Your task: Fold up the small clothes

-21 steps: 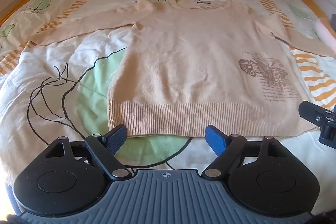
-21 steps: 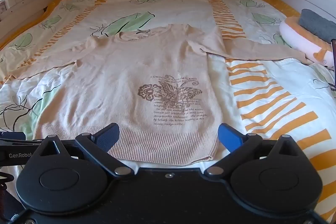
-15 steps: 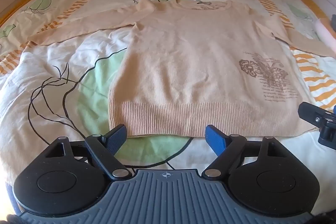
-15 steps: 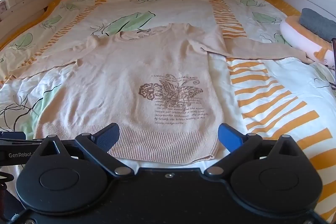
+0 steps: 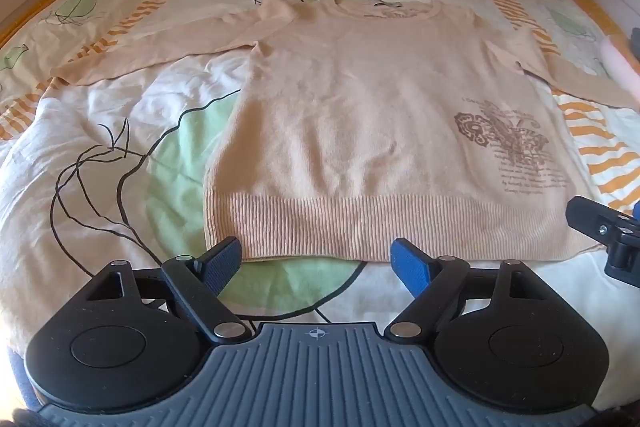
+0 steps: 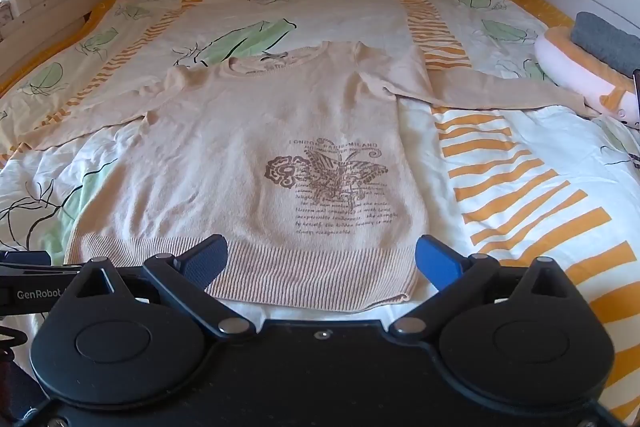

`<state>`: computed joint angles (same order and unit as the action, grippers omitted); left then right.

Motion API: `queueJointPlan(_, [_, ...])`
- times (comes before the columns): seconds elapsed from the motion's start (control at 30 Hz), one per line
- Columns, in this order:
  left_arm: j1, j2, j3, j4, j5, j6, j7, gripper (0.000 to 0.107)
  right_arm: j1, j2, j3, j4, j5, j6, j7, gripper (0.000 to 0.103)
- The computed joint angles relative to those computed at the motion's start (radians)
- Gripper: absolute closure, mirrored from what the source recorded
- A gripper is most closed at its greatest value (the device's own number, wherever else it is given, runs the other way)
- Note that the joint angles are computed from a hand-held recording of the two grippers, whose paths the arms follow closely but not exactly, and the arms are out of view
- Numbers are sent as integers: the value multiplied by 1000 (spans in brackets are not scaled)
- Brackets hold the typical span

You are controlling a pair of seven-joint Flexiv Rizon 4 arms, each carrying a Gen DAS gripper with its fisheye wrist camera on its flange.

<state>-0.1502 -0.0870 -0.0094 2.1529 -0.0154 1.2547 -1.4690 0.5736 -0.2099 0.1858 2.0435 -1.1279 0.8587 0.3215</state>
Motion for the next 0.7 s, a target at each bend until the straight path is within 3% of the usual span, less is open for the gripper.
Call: queueJointPlan(0.7, [1,-10,-1,-9,-11,-14,-8,25,1,-11,-5,-11,13,16,-20,3])
